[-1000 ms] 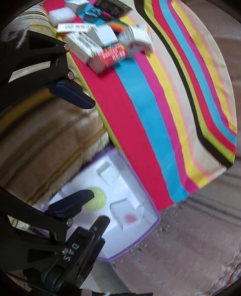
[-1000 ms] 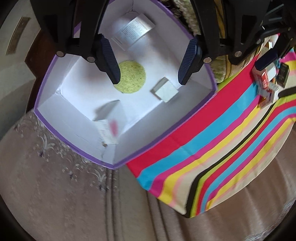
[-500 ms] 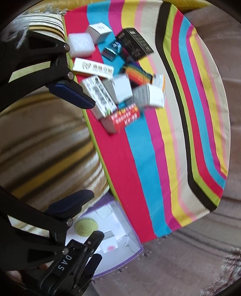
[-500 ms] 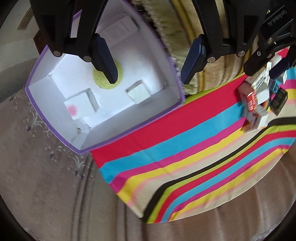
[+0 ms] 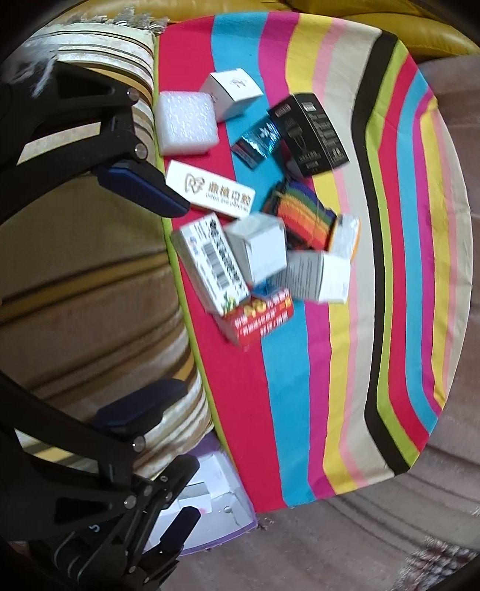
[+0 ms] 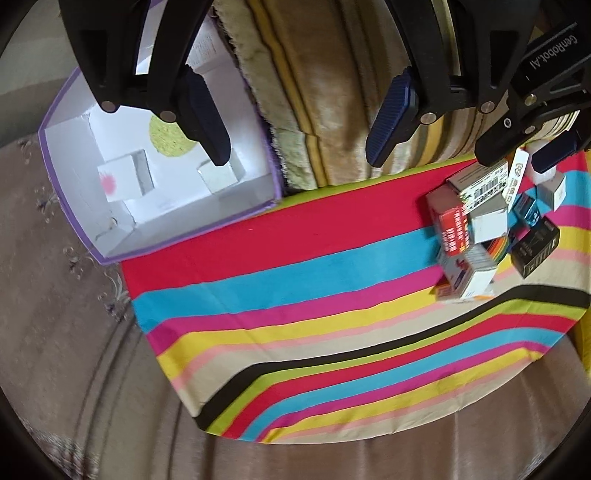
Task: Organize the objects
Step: 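Move both grippers back over the remaining boxes on the cloth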
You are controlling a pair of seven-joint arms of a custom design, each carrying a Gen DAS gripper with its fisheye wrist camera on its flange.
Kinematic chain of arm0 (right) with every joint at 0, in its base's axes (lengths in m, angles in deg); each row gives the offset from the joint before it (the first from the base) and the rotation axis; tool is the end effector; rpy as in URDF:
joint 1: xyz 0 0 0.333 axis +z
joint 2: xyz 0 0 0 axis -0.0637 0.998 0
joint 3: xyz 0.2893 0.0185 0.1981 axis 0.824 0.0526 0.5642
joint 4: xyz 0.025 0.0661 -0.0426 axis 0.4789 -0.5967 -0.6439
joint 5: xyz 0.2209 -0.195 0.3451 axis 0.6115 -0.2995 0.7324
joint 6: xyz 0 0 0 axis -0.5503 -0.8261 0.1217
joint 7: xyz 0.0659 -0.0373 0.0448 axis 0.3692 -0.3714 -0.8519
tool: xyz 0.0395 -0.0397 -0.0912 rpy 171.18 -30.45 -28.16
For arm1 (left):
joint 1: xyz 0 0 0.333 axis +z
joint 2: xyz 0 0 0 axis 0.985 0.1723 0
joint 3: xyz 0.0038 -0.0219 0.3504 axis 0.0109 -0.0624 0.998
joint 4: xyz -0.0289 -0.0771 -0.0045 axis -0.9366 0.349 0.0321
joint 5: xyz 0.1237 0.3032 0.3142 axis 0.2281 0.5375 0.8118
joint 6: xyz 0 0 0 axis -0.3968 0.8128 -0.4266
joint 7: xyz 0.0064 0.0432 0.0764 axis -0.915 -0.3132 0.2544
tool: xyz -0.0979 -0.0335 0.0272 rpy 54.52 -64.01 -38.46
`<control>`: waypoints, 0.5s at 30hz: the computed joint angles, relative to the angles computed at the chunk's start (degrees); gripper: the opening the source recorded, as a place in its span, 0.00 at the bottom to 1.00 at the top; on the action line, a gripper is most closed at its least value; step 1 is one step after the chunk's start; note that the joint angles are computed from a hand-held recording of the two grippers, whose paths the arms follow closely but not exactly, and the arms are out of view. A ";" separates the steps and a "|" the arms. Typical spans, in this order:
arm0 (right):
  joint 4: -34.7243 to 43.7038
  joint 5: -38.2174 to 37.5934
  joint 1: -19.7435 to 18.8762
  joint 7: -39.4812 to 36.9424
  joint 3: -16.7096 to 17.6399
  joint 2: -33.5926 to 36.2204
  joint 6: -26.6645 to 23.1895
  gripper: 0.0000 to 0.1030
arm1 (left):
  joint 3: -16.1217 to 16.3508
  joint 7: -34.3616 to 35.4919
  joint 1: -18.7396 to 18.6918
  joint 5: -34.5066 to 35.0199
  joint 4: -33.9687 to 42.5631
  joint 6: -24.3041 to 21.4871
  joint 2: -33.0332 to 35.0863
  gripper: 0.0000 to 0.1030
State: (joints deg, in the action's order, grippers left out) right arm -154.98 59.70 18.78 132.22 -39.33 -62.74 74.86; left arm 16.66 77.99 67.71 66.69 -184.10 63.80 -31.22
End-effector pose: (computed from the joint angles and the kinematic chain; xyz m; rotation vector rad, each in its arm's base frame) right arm 0.4783 0.3382 0.4629 -2.0611 1.7475 -0.4777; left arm 0.4211 -0.2139 0.4839 -2.2735 1.5195 -0.5836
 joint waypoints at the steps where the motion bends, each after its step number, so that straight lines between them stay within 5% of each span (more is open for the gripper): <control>1: 0.43 0.02 0.16 -0.32 0.12 0.41 -0.12 0.75 | 0.21 -0.01 0.06 -0.15 -0.19 -0.07 -0.13 0.88; 15: 6.30 -0.75 4.02 -3.54 -0.66 6.62 2.06 0.75 | 0.97 -4.00 3.14 0.69 -6.95 -5.82 -10.13 0.88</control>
State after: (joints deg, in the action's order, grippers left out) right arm -148.67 58.95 22.81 128.68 -39.99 -56.11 76.92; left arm 17.62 73.99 70.85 67.39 -191.05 57.98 -41.35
